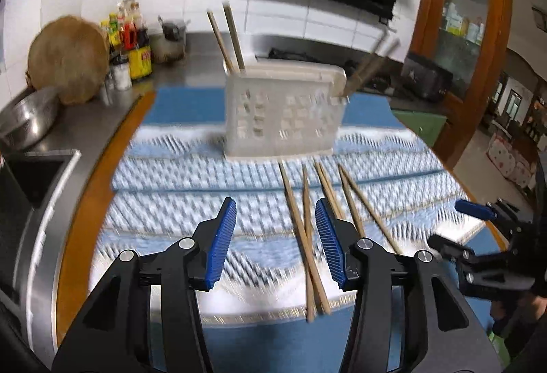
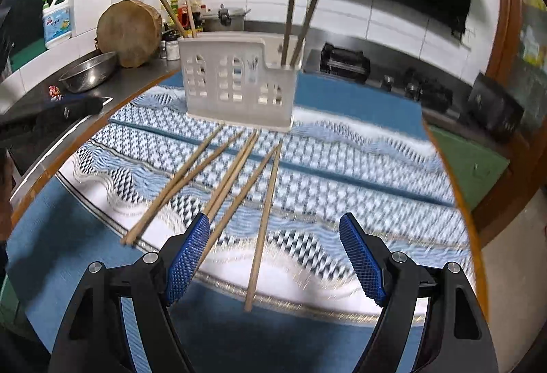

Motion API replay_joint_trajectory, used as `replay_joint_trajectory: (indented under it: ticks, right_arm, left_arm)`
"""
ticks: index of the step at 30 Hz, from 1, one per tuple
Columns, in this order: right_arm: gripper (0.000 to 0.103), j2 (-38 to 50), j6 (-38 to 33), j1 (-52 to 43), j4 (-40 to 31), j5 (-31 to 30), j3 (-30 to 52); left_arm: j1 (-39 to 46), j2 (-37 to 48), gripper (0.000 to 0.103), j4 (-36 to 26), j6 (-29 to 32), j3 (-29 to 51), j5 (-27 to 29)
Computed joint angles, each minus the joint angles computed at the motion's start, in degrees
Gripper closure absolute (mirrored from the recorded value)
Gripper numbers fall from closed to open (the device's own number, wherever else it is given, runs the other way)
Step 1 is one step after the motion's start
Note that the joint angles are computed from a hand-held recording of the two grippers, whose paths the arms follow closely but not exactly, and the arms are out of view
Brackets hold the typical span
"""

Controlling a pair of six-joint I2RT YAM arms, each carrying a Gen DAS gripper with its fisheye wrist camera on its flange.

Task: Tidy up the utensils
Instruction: 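Grasp another chopstick with the right gripper while the left gripper grasps one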

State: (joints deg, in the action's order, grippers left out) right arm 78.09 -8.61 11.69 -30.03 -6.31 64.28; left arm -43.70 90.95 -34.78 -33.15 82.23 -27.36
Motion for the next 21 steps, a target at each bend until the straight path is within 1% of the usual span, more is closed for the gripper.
replay_joint_trajectory:
  ticks: [3, 6, 7, 8, 9, 11, 14, 16, 21]
  right_arm:
    - [0.028, 0.39, 0.83, -0.23, 0.58, -0.37, -1.99]
    - [0.030, 0.70, 1.60, -0.35, 1.05, -1.07, -3.04]
    - [0.032, 1.00, 2.02, -0.37, 1.21, -1.44, -3.28]
    - [0.033, 1.28, 2.20, -0.39, 1.29, -1.68, -3.38]
    - [0.034, 1.57, 2.42, -0.37, 1.44, -1.95, -3.53]
    - [0.035, 2.05, 2.66, -0.57, 1.76, -2.46, -3.76]
    - [0.041, 3.12, 3.00, -0.85, 1.82, -3.58, -3.65]
    - [0.045, 3.78, 3.03, -1.02, 1.70, -4.12, -3.45]
    - [0.051, 5.07, 3.39, -1.45, 1.83, -5.21, -2.94]
  left_arm:
    - [-0.96, 0.58, 0.056, 2.10, -2.27, -3.39, 2.91]
    - [-2.07, 2.95, 0.057, 3.73, -2.41, -4.39, 4.91]
    - [-2.19, 3.88, 0.065, 3.84, -2.18, -3.97, 5.65]
    - [-2.24, 4.93, 0.068, 3.90, -1.84, -3.38, 6.51]
    - [-2.19, 6.02, 0.069, 4.23, -1.49, -2.83, 7.20]
    - [-1.89, 7.87, 0.076, 4.37, -1.15, -1.81, 8.16]
    - [-0.84, 9.73, 0.079, 4.77, -1.40, -1.02, 9.75]
    - [-0.36, 11.00, 0.079, 4.75, -1.50, -0.34, 10.59]
    - [1.06, 12.96, 0.079, 4.65, -2.36, 0.57, 11.89]
